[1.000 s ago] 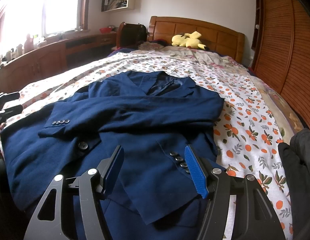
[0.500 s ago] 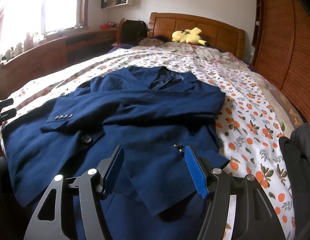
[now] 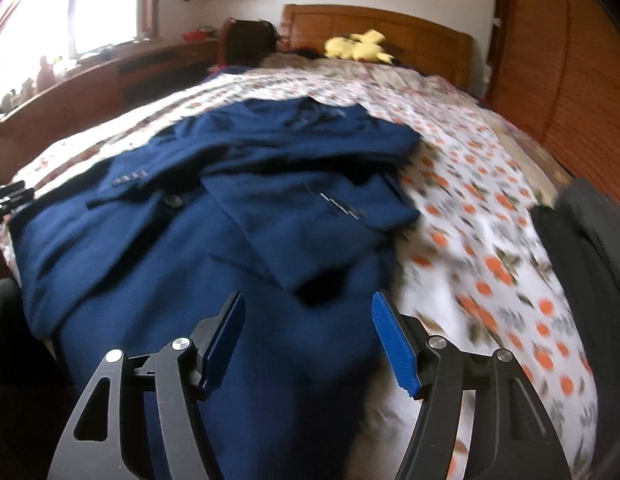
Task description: Fold large clothes
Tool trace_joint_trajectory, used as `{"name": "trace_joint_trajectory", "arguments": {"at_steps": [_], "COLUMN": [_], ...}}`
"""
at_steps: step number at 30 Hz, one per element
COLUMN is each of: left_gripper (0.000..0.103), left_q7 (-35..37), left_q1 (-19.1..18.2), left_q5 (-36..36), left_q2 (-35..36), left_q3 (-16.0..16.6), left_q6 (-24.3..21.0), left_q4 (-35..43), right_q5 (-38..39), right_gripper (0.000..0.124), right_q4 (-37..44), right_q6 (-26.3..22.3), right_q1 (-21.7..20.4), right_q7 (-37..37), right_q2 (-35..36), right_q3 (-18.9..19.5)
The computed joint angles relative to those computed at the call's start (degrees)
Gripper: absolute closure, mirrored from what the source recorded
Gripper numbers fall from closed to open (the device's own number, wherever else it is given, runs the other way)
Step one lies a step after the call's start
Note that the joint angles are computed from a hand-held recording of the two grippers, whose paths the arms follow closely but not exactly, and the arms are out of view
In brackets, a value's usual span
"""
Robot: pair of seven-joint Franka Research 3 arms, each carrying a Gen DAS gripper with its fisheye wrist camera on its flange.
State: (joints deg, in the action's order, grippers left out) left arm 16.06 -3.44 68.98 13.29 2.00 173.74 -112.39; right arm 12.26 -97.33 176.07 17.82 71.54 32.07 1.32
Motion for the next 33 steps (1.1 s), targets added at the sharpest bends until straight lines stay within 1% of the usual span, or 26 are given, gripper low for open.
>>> {"name": "trace_joint_trajectory", "arguments": {"at_steps": [1, 3, 5, 6, 9, 10, 13, 14, 15, 17, 19, 23, 26, 27, 29, 30, 31, 32, 33], "left_gripper": [0.002, 0.002, 0.002, 0.002, 0.002, 0.002, 0.002, 0.002, 0.002, 0.002, 0.002, 0.002, 0.002, 0.008, 0.018, 0.022, 0.028, 0.036, 0.044], "left_q7": [0.94, 2.17, 3.66, 4.69, 7.38, 8.10, 9.79, 9.94, 10.78, 11.08, 11.48, 12.57, 13.21, 13.29, 18.51, 17.70, 17.19, 18.28, 19.59], "left_q1": [0.39, 0.87, 1.24, 1.45, 1.82, 1.94, 1.89, 1.80, 2.05, 2.12, 2.37, 3.04, 3.44, 3.48, 5.35, 4.39, 3.66, 3.96, 4.37], "left_q5": [-0.91, -2.08, -3.38, -4.17, -6.45, -7.17, -8.73, -8.88, -9.82, -10.33, -11.00, -12.63, -13.30, -13.23, -18.37, -17.58, -16.88, -18.05, -19.69], "left_q2": [-0.21, -0.64, -0.97, -1.12, -1.36, -1.37, -1.48, -1.55, -1.65, -1.84, -2.18, -2.81, -3.05, -3.12, -3.21, -3.37, -3.52, -3.61, -3.69], "left_q3": [-0.19, -0.28, -0.43, -0.58, -0.89, -0.91, -0.70, -0.52, -0.65, -0.35, -0.21, -0.26, -0.20, -0.12, -1.94, -0.85, -0.10, -0.43, -0.89], "left_q6": [0.09, 0.26, 0.31, 0.33, 0.28, 0.50, 0.47, 0.34, 0.22, 0.30, 0.16, 0.05, 0.97, 1.54, 4.10, 4.51, 4.62, 5.23, 5.86], "left_q4": [-0.50, -1.36, -2.08, -2.45, -3.29, -3.54, -4.20, -4.41, -4.81, -5.38, -6.18, -7.87, -8.94, -9.27, -10.63, -10.77, -10.83, -11.16, -11.51], "right_q5": [-0.42, -1.00, -1.41, -1.34, -0.30, 0.33, 0.78, 1.05, 1.65, 3.12, 4.30, 5.77, 4.53, 3.48, 1.84, 1.72, 1.70, 2.01, 2.42], "right_gripper": [0.061, 0.061, 0.061, 0.061, 0.061, 0.061, 0.062, 0.066, 0.069, 0.079, 0.086, 0.087, 0.086, 0.085, 0.080, 0.078, 0.072, 0.072, 0.072], "right_q4": [-1.60, -3.48, -5.29, -6.06, -7.79, -8.63, -9.36, -9.38, -9.39, -9.50, -9.76, -10.40, -11.22, -11.66, -12.84, -13.12, -13.28, -13.28, -13.36], "right_q6": [0.30, 0.16, 0.16, 0.04, -0.69, -0.61, -1.00, -1.36, -1.62, -1.97, -2.29, -2.76, -3.17, -3.26, -3.24, -3.45, -3.82, -4.96, -5.08], "right_q1": [1.34, 2.39, 2.55, 2.17, -0.38, -1.51, -1.96, -2.02, -2.68, -4.25, -5.05, -5.05, -2.76, -1.46, 0.10, -0.06, -0.34, -1.16, -1.86], "right_q7": [1.21, 2.69, 3.74, 4.05, 3.48, 2.75, 1.90, 1.88, 1.41, -0.11, -1.47, -3.21, -2.47, -1.55, -0.03, 0.21, 0.31, -0.22, -0.85], "right_q2": [-0.86, -1.90, -2.99, -3.49, -4.71, -5.20, -5.63, -5.66, -5.72, -5.93, -6.20, -6.97, -7.72, -8.02, -8.77, -8.93, -9.05, -9.10, -8.99], "right_q3": [-2.17, -4.16, -4.90, -4.64, -1.87, -0.39, 0.68, 0.93, 1.82, 4.00, 5.27, 5.98, 3.52, 2.02, 0.12, 0.19, 0.42, 1.25, 2.00]}}
